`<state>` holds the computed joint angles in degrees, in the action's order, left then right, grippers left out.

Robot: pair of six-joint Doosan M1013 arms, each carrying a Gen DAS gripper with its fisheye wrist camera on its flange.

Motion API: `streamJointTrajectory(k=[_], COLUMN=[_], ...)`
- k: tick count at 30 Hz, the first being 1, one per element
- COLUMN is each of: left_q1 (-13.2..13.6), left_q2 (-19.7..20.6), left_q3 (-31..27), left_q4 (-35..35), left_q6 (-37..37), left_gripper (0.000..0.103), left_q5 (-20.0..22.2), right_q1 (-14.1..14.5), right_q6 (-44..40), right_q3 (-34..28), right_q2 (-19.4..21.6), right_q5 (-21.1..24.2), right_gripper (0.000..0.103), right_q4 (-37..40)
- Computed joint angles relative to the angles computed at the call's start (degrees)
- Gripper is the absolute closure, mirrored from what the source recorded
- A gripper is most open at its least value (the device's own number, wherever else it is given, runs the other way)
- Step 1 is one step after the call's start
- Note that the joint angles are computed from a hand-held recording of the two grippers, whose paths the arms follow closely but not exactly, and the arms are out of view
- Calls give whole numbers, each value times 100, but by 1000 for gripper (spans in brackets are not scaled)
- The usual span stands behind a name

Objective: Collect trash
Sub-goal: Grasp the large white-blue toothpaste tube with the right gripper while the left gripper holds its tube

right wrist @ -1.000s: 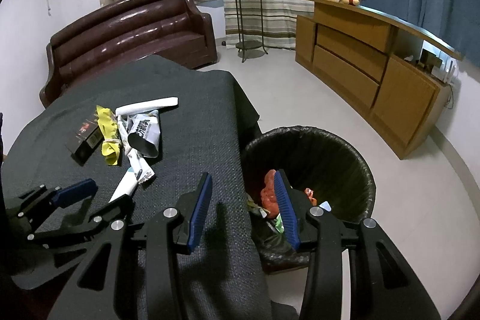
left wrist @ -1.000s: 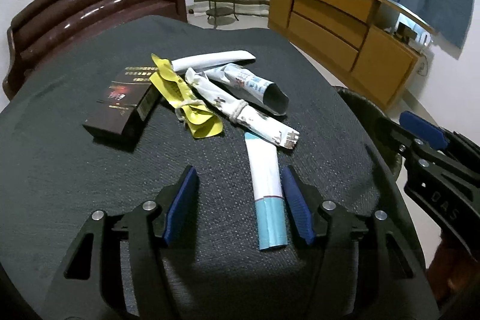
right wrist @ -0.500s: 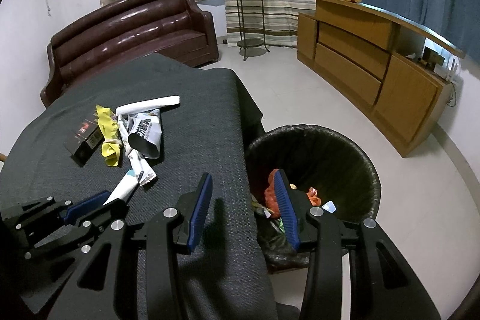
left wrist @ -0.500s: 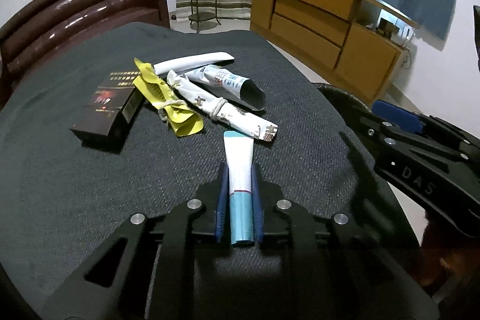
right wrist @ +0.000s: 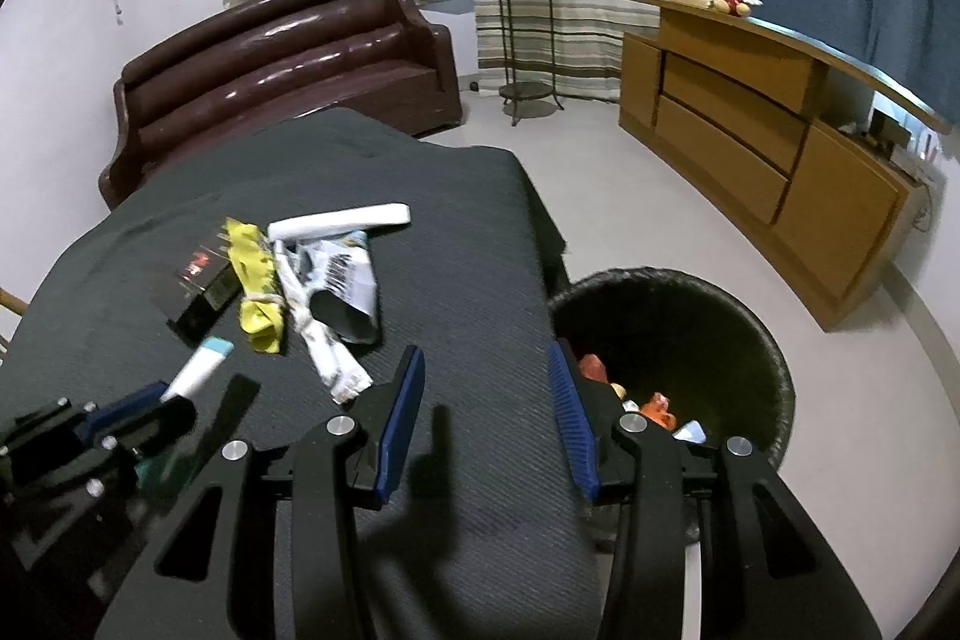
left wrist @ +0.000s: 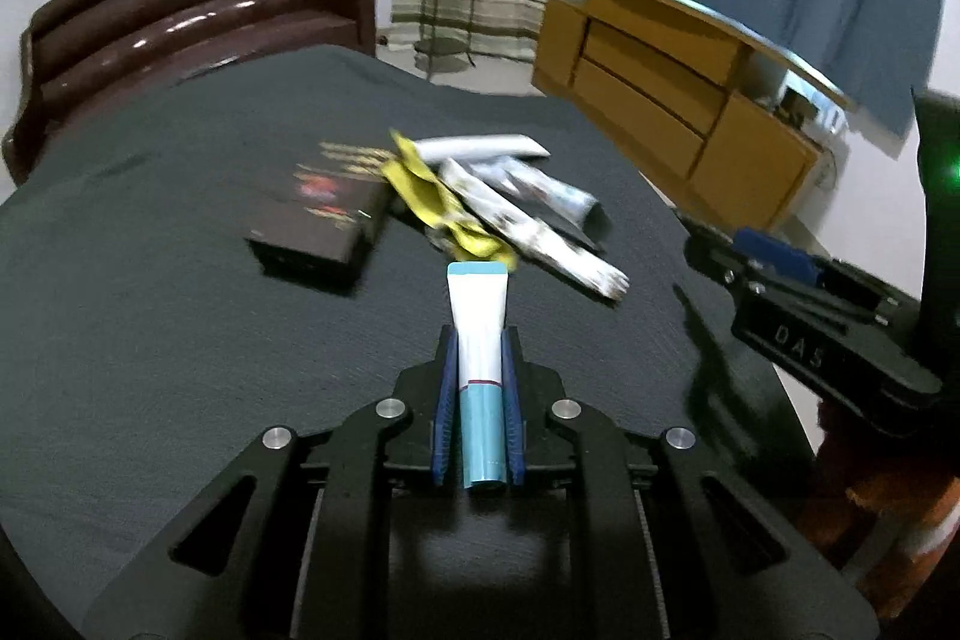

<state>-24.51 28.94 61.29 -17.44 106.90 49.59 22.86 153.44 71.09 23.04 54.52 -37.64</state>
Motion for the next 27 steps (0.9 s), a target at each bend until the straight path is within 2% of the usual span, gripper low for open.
streamJointTrajectory(k=[8,16,27], left_q1=[165,280,353], left_q2=[189,413,530], left_q3=[-340,-722,-858], left_q4=[408,630,692], left_q6=[-604,-1006,-1186], left_gripper=[89,89,89], left_q5=[-104,-80,-60], right_q1=[-13,-55,-16], right_q6=[-462,-1068,-1097], right_q3=[-424,-870,-957], right_q2=[252,565,549], right_q5=[-156,-75,-97], right_gripper=[60,60,60], right_q4=[202,614,624])
